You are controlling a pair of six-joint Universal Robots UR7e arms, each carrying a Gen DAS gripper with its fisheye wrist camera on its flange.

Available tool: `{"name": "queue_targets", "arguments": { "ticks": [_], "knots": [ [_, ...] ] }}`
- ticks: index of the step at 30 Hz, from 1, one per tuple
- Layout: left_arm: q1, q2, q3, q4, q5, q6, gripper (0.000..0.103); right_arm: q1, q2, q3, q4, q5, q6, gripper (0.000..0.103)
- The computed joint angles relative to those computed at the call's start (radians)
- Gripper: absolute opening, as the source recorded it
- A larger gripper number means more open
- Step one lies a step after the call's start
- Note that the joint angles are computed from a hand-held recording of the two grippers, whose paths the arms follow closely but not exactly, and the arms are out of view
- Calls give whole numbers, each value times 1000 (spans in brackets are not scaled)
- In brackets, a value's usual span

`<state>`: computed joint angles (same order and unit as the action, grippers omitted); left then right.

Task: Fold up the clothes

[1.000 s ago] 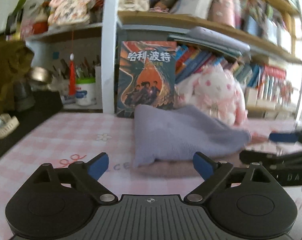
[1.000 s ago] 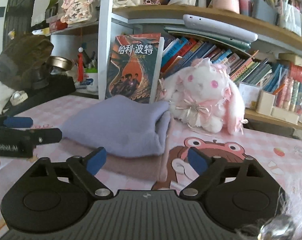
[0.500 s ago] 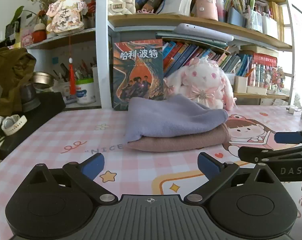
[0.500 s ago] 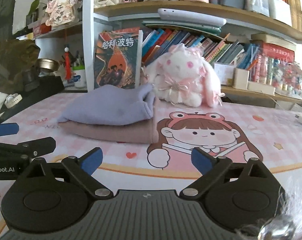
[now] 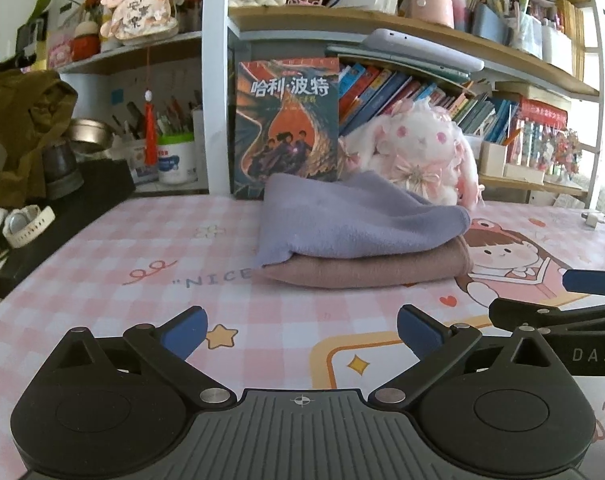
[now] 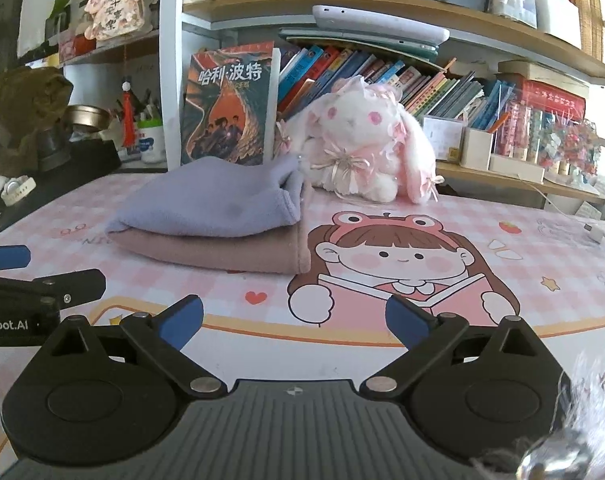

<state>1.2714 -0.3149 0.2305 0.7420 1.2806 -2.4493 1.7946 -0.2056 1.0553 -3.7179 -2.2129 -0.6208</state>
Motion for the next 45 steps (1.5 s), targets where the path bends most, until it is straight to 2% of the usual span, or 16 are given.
{"name": "queue_targets", "arguments": {
  "ticks": [4, 11, 29, 45],
  "knots": [
    [-1, -35, 74, -50, 5, 18, 102, -1, -2, 3, 0, 0, 11, 98],
    [-4, -64, 133, -96, 5, 39, 102, -4, -6, 10, -12, -2, 32, 98],
    [-3, -37, 78, -52, 3, 30, 102, 1, 6, -8, -19, -10, 1, 98],
    [-7, -48, 104, -71, 0, 52, 102, 0, 6, -10, -17, -10, -3, 99]
  ]
}}
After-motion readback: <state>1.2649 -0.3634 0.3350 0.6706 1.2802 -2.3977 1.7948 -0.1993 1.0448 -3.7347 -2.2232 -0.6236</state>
